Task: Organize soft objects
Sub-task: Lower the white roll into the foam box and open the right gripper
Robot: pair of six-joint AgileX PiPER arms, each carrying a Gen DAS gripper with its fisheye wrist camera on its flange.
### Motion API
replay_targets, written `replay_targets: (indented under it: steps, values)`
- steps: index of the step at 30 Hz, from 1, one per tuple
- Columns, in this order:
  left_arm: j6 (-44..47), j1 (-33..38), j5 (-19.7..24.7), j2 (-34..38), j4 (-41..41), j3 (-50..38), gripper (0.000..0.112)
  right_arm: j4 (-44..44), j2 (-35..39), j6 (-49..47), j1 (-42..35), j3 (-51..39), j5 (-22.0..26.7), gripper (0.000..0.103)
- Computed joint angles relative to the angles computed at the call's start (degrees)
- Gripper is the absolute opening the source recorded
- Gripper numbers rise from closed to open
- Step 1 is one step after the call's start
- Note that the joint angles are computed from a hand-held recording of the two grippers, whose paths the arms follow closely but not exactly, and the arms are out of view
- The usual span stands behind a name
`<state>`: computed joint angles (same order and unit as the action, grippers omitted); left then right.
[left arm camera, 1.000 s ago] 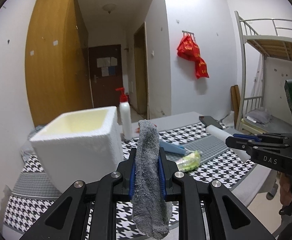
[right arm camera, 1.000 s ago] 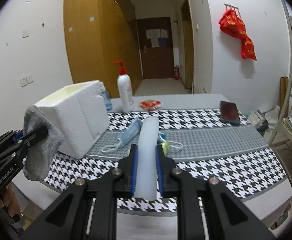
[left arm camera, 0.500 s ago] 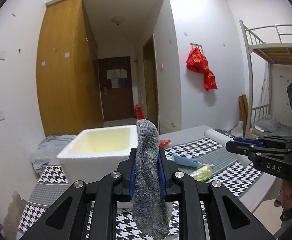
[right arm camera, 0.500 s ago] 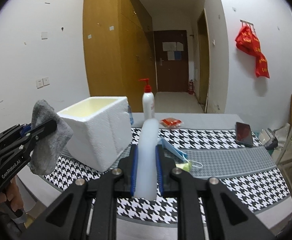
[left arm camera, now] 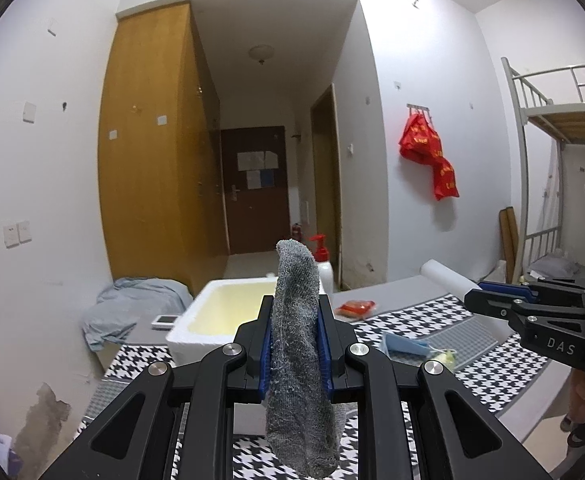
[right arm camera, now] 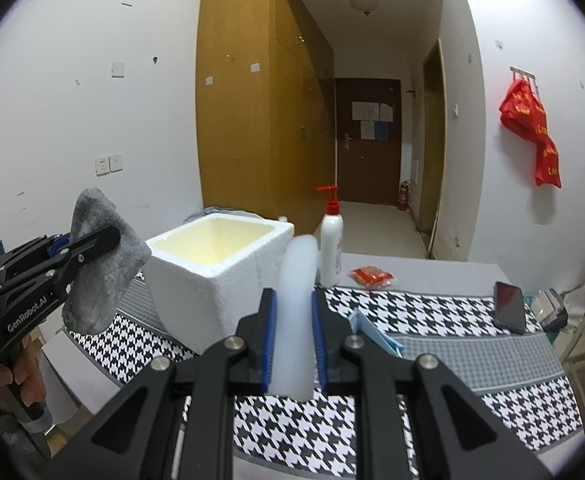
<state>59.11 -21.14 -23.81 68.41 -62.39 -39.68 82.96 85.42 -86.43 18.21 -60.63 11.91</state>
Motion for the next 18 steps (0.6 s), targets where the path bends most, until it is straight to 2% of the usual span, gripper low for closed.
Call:
replay_targets:
  steps: [18]
  values:
    - [-2.97, 7.24, 3.69, 0.51, 3.26, -1.87, 0.02, -16.65, 6.67, 15.0, 4.34, -10.45, 1.71, 0.02]
